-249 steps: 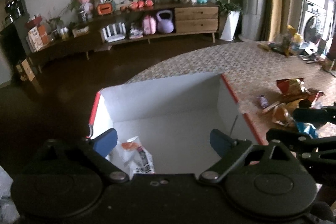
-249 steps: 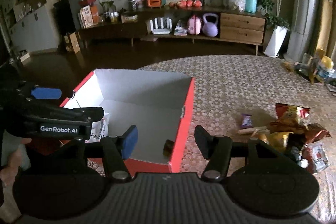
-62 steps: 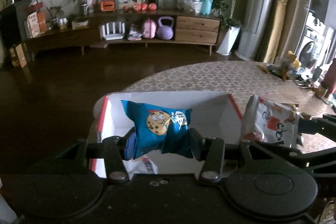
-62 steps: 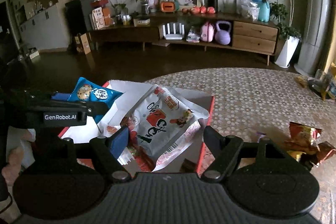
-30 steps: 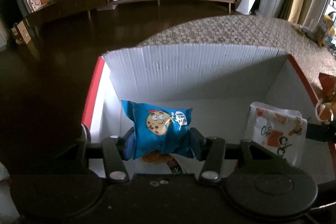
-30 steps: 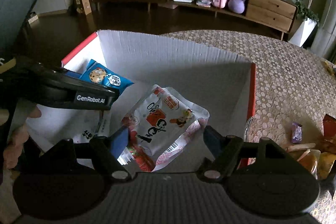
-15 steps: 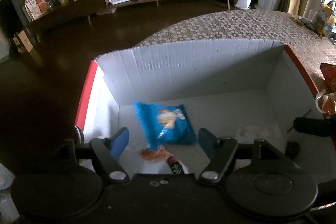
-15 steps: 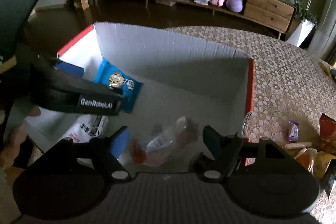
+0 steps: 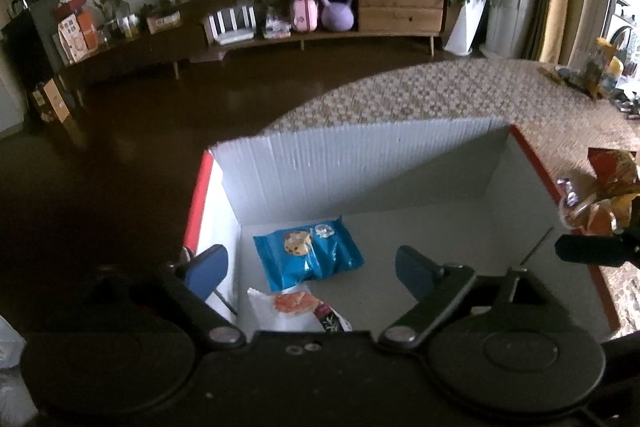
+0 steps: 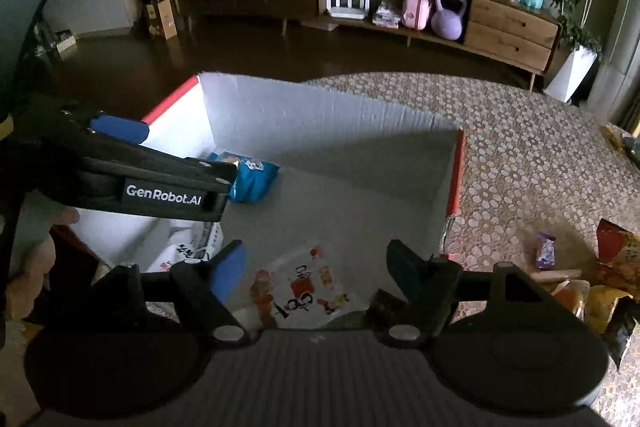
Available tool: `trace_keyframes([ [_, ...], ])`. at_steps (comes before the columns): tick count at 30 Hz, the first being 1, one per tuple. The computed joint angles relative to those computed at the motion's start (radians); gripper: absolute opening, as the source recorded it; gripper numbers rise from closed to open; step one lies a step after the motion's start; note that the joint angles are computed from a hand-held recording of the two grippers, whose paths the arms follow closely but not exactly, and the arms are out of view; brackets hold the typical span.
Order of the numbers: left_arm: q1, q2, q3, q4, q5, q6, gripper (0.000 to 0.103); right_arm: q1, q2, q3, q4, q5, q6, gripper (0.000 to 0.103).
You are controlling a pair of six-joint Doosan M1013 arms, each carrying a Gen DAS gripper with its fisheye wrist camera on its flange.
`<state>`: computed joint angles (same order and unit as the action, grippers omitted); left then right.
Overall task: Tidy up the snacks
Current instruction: 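Withdraw both tools from the box toward the remaining snacks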
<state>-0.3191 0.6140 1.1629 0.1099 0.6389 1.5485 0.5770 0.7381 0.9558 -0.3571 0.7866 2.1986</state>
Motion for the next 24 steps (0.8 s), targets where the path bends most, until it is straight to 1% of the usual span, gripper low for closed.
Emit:
trace_keyframes([
  [2, 0.000, -0.011, 0.010, -0.007, -0.013, 0.003, 0.094, 0.002, -0.014, 0.018, -0.012, -0.013, 0.013, 0.077],
  [6, 0.000, -0.037, 0.038, -0.030, -0.047, 0.025, 0.095, 0.006, -0.045, 0.055, -0.036, -0.040, 0.046, 0.077],
  [11, -0.008, -0.072, 0.078, -0.047, -0.100, 0.050, 0.101, 0.011, -0.087, 0.113, -0.067, -0.078, 0.090, 0.078],
  [13, -0.011, -0.085, 0.096, -0.058, -0.124, 0.060, 0.102, 0.014, -0.104, 0.136, -0.080, -0.090, 0.108, 0.078],
  [18, -0.020, -0.115, 0.133, -0.114, -0.178, 0.101, 0.103, 0.023, -0.150, 0.200, -0.123, -0.127, 0.159, 0.079],
  [19, -0.023, -0.122, 0.143, -0.121, -0.191, 0.105, 0.103, 0.024, -0.161, 0.215, -0.136, -0.136, 0.175, 0.084],
  [20, -0.027, -0.129, 0.153, -0.122, -0.209, 0.102, 0.103, 0.026, -0.172, 0.230, -0.155, -0.144, 0.196, 0.085],
  [21, -0.030, -0.136, 0.163, -0.122, -0.223, 0.097, 0.103, 0.027, -0.182, 0.246, -0.169, -0.153, 0.214, 0.085],
  [24, -0.036, -0.151, 0.182, -0.178, -0.249, 0.134, 0.103, 0.023, -0.216, 0.296, -0.176, -0.190, 0.251, 0.085],
])
